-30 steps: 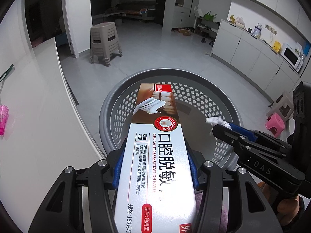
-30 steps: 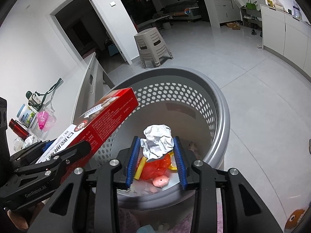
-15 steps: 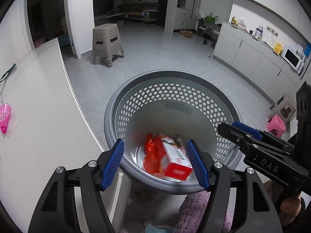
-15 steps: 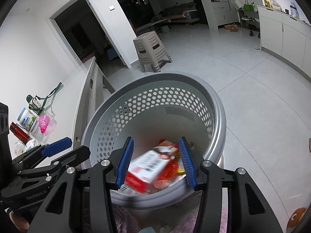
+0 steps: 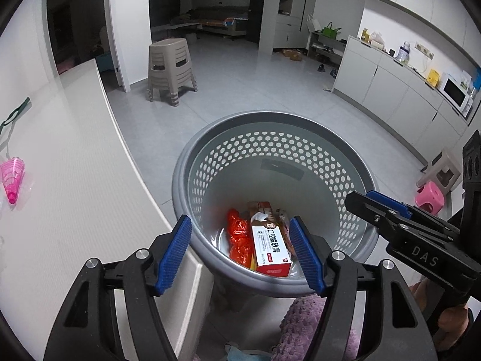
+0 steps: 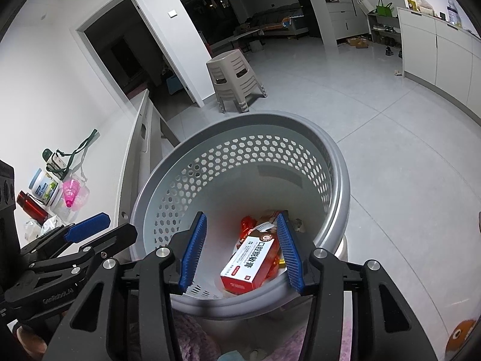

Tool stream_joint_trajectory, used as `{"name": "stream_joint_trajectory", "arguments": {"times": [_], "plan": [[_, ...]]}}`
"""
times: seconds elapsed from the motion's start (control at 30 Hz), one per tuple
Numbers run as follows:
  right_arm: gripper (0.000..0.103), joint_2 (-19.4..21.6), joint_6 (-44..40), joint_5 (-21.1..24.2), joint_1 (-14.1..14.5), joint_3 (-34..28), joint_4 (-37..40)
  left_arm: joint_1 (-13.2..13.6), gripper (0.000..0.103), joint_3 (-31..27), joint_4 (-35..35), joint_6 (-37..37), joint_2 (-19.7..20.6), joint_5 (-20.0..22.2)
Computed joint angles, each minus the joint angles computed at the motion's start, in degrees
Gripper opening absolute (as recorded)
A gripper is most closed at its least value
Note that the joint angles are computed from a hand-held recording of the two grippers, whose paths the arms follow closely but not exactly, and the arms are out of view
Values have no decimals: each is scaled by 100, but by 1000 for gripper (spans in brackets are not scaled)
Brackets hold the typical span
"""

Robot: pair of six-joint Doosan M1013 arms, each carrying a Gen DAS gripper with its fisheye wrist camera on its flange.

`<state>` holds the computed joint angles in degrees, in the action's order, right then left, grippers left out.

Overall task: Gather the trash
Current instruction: 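Move both open tools back over the table toward the pink cup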

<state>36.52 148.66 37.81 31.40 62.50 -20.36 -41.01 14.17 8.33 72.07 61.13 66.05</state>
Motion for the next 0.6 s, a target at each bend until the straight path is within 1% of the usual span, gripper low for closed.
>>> {"name": "stream_joint_trajectory", "arguments": {"times": [0.2, 0.27, 0.4, 0.47, 0.5, 0.53, 0.6], "plan": [[47, -9, -66, -62, 50, -39, -20, 14, 71, 731, 203, -245, -386, -448], [47, 12, -156, -79, 77, -96, 14, 28, 74, 982, 313, -369, -530, -601], [54, 98, -339, -127, 153, -282, 37, 71, 77, 1579, 610, -705, -872, -956], [60, 150, -401, -208, 203, -395, 7, 89, 80, 1928, 870, -954, -1074, -1147], [64, 198, -472, -222, 224, -494, 31, 102, 81, 2122, 1057, -1136, -1190, -1244], [67, 240, -586, -249, 244, -577, 91, 125, 84, 2321, 1228, -1330, -1310, -1344], [69, 368, -969, -258, 287, -825, 309, 178, 87, 2660, 1479, -1657, -1511, -1514]]}}
